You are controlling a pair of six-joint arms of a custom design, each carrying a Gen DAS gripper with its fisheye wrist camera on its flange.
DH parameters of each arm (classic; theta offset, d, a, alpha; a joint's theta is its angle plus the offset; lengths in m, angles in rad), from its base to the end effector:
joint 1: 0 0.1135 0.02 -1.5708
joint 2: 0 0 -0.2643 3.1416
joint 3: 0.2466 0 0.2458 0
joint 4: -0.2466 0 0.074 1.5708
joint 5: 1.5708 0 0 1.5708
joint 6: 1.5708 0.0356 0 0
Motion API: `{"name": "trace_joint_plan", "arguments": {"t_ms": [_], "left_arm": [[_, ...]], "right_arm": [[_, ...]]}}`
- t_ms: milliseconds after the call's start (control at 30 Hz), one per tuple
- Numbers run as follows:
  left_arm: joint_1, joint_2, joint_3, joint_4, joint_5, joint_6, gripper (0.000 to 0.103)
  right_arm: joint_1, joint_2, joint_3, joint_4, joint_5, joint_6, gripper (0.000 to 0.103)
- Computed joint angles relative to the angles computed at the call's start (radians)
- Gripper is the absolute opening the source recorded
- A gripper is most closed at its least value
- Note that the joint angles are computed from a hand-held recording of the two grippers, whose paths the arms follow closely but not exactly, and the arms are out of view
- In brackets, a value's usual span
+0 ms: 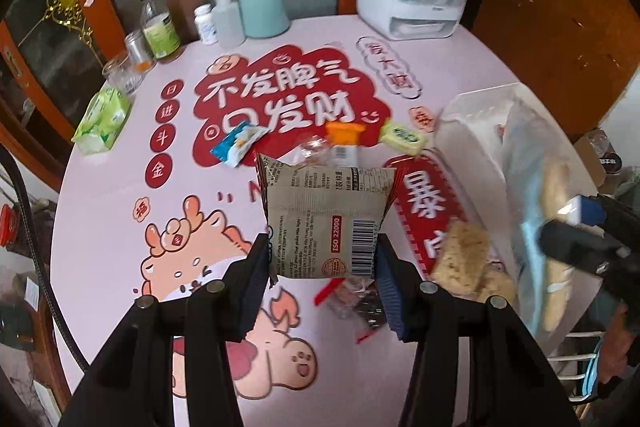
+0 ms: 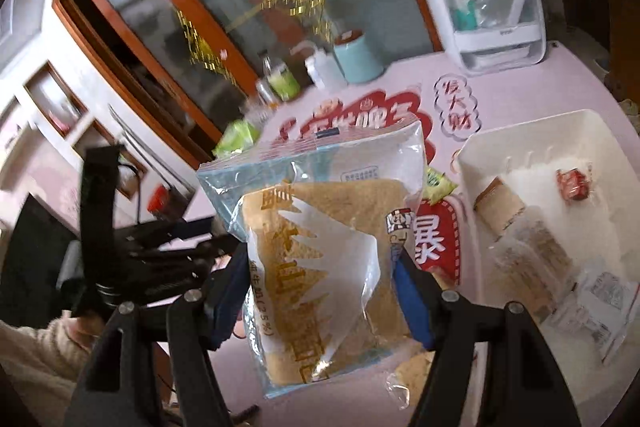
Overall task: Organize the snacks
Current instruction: 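Carry the bread bag and biscuit packet into the white tray and open both tools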
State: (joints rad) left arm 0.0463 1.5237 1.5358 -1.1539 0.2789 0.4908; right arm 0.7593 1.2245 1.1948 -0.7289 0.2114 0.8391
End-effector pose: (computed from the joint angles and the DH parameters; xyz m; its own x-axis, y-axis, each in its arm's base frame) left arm 0.2903 0.0036 0.3420 -0.7682 0.4180 -0.4849 0.4898 0.8715 -0.0247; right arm 0.1860 0.1662 0.3402 -0.7520 0.2893 -0.5923 -0.0047 0.8962 0.4436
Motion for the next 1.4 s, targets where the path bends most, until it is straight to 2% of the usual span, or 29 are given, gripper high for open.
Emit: {"name": "trace_joint_plan", "arguments": {"t_ms": [367,567,933,1167,1400], "left_arm": [[-0.206,-0.107,0.024,-0.032,-0.008,-0.128,0.049],[-0.395,-0.106,0.077,-0.020,-0.042,-0.235,0.049],[-0.731,0.022,0.111,0.107,-0.118,-0.449,0.049],[-0.834,0.128,0.117,0.146,-0.163,-0.503,0.049],[-0.884,0.215,0.134,0.163,-0.207,-0.533,0.050]], "right_arm": [[0.075,-0.246,0.053,-0.328,0.301,0.119,0.068],[0.013,-0.340,0.043,-0.471,0.359,0.167,0.069],[-0.228,-0.424,-0.069,-0.525,0.237,0.070,0.070],[-0.443,-0.483,-0.183,-0.478,0.078,-0.070,0.071],[-0.512,-0.451,-0.262,-0.409,0.018,-0.126,0.073]]}}
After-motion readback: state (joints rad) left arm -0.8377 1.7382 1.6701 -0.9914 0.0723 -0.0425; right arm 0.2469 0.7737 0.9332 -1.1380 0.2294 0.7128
